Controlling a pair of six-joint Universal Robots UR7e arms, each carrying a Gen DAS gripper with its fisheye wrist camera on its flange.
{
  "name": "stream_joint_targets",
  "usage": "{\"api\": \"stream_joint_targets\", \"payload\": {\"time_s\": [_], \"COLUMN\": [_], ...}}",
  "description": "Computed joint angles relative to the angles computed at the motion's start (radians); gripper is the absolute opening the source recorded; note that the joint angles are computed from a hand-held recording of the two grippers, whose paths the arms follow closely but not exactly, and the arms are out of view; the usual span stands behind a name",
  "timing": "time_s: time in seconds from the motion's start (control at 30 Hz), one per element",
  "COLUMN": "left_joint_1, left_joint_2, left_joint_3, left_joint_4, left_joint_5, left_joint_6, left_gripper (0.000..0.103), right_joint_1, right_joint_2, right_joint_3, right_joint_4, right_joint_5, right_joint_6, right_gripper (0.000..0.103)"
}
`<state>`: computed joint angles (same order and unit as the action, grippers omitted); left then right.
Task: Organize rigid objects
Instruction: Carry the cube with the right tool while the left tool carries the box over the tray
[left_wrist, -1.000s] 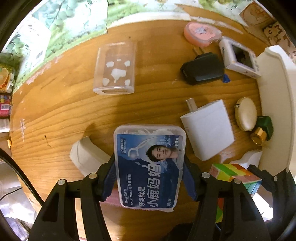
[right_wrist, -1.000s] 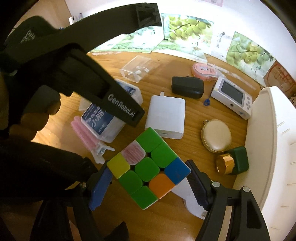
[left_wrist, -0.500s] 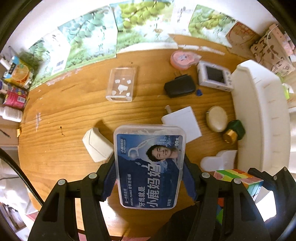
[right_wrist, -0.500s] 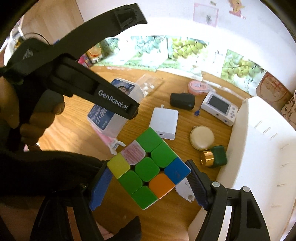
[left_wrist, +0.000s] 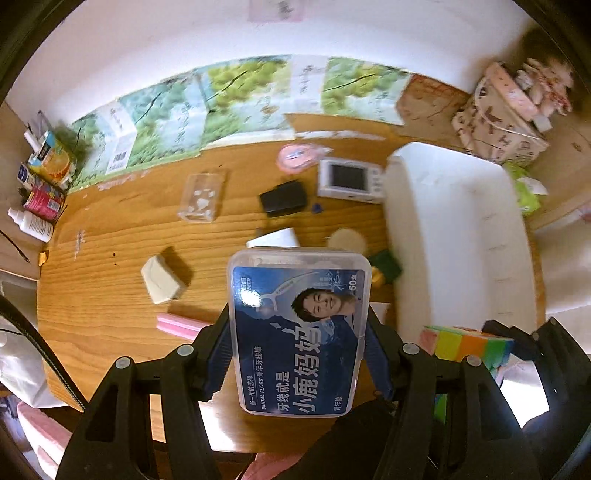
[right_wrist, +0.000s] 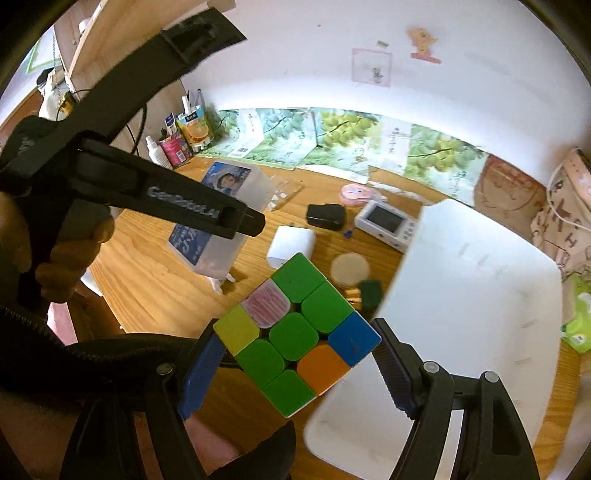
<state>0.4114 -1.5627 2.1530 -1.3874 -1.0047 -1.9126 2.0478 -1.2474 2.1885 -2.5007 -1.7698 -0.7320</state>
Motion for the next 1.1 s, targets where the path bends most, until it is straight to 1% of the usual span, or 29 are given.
{"api": "stream_joint_targets", "payload": {"time_s": [0.3, 0.47, 0.63, 0.8, 1.1], "left_joint_1": [-0.012, 0.000, 0.025, 0.051, 0.103], "left_joint_2": [0.168, 0.244, 0.311, 0.358, 0.407], "left_joint_3": [-0.076, -0.099, -0.110, -0.115, -0.101], "left_joint_4": [-0.104, -0.194, -0.299, -0.391, -0.515], "left_joint_5": [0.047, 0.052, 0.039, 0.025, 0.022], "left_joint_6": [0.023, 0.071, 0.139, 0.202, 0.244], "left_gripper": [0.065, 0.065, 0.065, 0.065, 0.065], "right_joint_1": [-0.092, -0.142, -0.190, -0.220, -0.254], "right_joint_2": [-0.089, -0.111, -0.123, -0.116, -0.070], "right_joint_3": [-0.010, -0.017, -0.024, -0.034, -0.063], "right_joint_4": [0.060, 0.076, 0.087, 0.089, 0.086], "right_joint_5": [0.002, -0.011, -0.045, -0.087, -0.171], "right_joint_6": [-0.085, -0.103, -0.103, -0.087, -0.065], "right_gripper": [0.079, 0.079, 0.079, 0.079, 0.079]}}
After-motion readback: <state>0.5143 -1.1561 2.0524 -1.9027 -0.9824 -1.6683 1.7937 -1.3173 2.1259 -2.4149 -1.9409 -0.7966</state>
